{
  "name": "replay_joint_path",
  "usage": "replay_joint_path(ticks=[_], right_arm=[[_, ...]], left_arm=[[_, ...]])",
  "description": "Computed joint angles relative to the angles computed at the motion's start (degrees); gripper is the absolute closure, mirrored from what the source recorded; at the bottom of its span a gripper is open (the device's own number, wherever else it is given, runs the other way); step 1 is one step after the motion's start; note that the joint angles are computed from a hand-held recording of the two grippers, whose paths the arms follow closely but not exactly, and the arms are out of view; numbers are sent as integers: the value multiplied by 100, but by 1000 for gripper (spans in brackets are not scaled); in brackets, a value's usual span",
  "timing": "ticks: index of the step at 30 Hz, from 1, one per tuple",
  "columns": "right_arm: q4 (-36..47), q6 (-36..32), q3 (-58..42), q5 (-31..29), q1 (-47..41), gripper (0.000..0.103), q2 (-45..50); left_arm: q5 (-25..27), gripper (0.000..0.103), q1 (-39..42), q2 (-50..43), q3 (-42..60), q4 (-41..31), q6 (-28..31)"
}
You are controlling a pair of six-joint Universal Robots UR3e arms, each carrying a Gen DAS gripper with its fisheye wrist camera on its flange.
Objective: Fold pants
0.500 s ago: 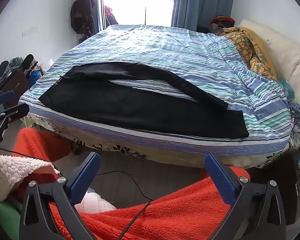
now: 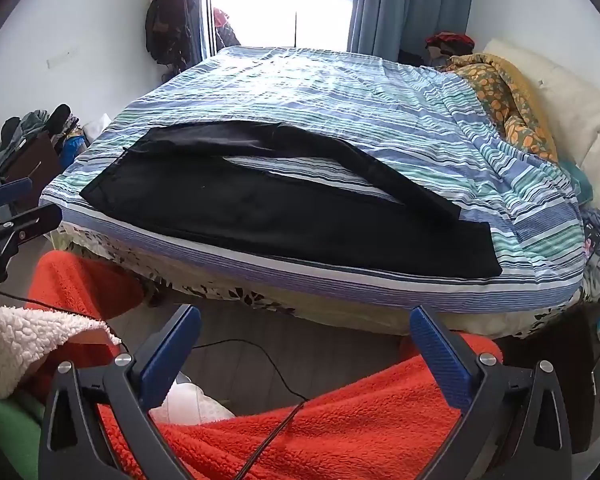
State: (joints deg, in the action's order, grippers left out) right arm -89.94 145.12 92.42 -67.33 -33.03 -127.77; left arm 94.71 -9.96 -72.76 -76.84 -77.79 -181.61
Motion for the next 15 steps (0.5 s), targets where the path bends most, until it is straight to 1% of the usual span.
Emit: replay_joint_path(ticks=[4, 15], right_arm=[[-116, 16, 151, -34, 48, 0, -40], [-119, -18, 269, -10, 30, 0, -104]], left_arm=[[-5, 1, 3, 22, -25, 6, -1], [-43, 1, 17, 64, -80, -29, -19]])
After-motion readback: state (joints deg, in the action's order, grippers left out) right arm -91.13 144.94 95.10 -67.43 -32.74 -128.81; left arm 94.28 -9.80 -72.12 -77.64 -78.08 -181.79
